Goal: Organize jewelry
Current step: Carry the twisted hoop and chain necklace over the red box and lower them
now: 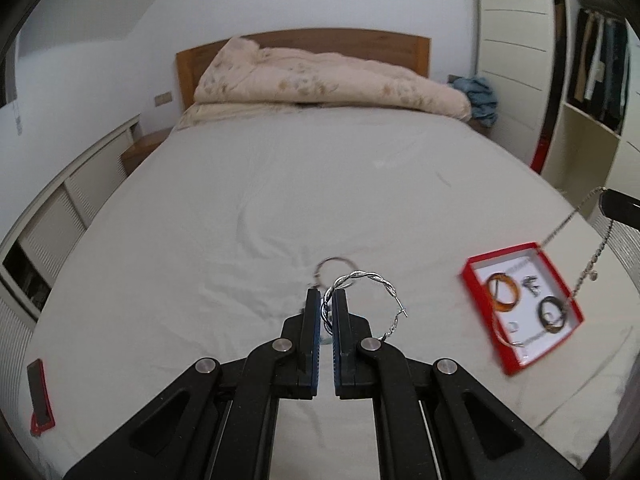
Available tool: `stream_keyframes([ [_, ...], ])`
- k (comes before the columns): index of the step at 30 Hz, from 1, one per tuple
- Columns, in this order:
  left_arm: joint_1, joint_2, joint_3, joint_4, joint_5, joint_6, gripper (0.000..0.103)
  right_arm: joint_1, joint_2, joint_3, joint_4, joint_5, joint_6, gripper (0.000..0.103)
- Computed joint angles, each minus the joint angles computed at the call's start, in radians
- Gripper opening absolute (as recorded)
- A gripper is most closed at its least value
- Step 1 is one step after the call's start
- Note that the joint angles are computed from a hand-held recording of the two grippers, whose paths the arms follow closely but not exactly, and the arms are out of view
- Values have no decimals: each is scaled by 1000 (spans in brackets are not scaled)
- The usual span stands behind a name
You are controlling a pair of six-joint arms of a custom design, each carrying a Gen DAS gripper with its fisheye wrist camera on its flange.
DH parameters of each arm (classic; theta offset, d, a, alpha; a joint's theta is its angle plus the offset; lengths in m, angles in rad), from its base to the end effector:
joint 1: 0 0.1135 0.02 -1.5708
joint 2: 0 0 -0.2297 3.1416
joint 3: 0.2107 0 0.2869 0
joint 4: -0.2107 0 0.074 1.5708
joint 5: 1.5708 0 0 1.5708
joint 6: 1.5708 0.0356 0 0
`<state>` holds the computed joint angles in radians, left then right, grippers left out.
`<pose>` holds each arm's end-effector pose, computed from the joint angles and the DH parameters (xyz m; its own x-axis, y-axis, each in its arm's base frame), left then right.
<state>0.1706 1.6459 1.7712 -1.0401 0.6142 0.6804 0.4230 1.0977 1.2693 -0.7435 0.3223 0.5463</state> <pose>0.3691 0.0428 0.3555 -0.4764 0.4396 -0.7614 0.6527 0.7570 0.0287 0.2528 0.1014 0.3667 -0.4978 0.3163 -0.8076 0.1312 0.9479 0.2904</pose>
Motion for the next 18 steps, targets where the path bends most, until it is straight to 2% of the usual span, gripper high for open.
stream_keyframes([
  [8,-146,-124,-115,-18,-7,-32,5,-85,-196,-60,-129,21,-23,2],
  [14,-331,-173,-238,43,-91,-95,5,-296,-300,-142,-173,-104,-92,2],
  [18,-475,-155,-297,99,-170,-148,5,-488,-309,-223,-127,-249,-164,2],
])
